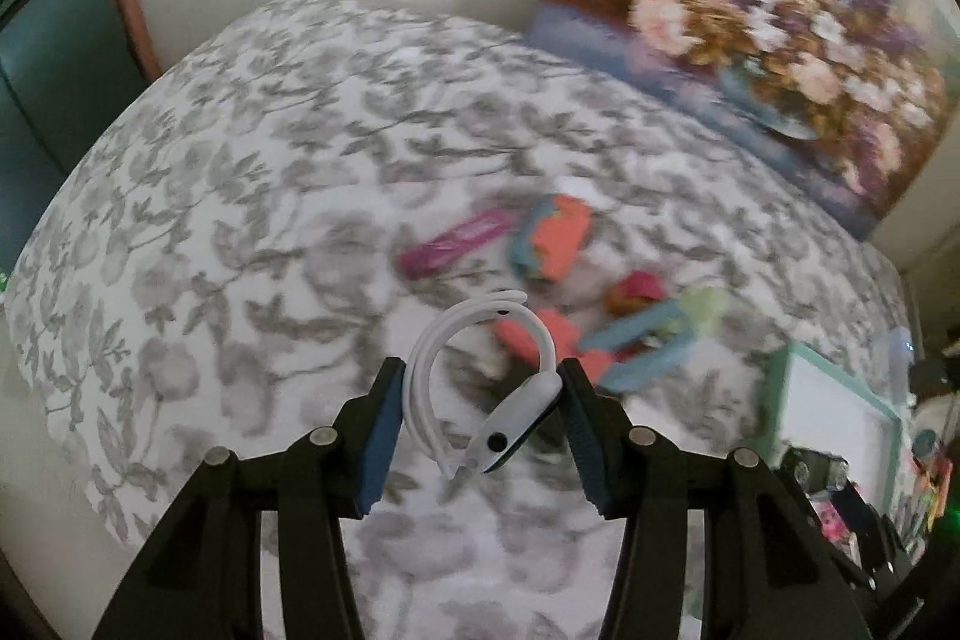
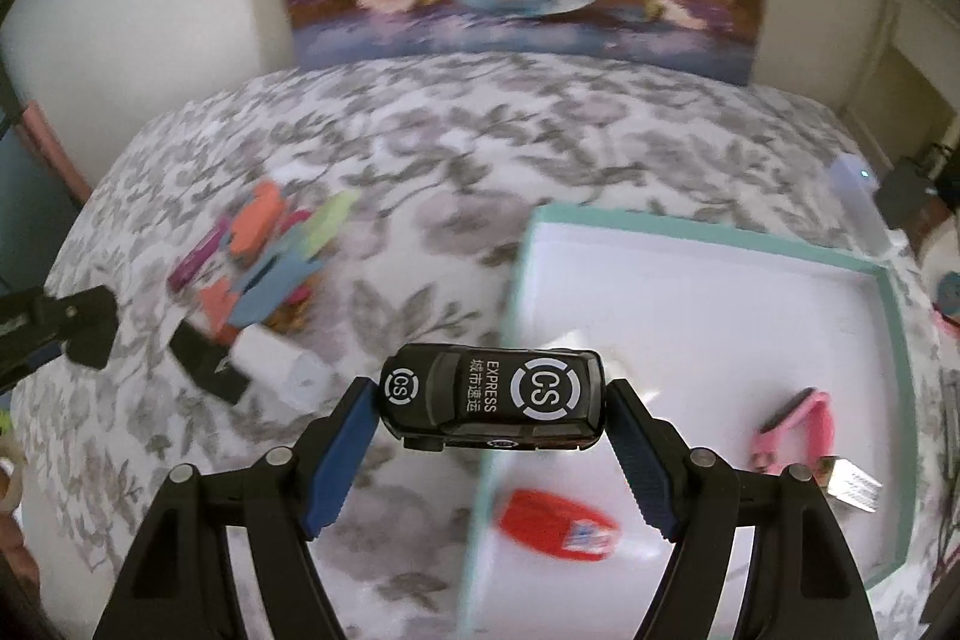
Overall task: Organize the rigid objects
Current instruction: 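Lift the toy car with the right tool while the left tool grasps the white watch, then carry the toy car and white watch into the tray with both tools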
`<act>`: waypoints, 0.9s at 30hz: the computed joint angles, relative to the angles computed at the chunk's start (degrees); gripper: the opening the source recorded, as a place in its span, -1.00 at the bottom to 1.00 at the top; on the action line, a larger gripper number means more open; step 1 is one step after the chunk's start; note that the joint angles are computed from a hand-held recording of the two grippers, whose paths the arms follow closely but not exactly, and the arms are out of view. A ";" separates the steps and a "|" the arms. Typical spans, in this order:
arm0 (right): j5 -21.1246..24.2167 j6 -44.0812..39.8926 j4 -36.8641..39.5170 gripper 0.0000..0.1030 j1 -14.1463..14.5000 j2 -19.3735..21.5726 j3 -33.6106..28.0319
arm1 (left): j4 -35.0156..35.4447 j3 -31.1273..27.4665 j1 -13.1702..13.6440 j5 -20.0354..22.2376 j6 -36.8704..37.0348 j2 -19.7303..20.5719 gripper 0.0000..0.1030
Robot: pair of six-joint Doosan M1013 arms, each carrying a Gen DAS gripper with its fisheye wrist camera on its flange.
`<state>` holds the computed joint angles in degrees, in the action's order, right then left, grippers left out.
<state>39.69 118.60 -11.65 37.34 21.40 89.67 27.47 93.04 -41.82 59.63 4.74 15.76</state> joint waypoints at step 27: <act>-2.74 19.64 -5.52 0.53 -11.96 -4.29 7.97 | -6.15 -17.35 -7.07 -6.99 24.82 13.24 0.02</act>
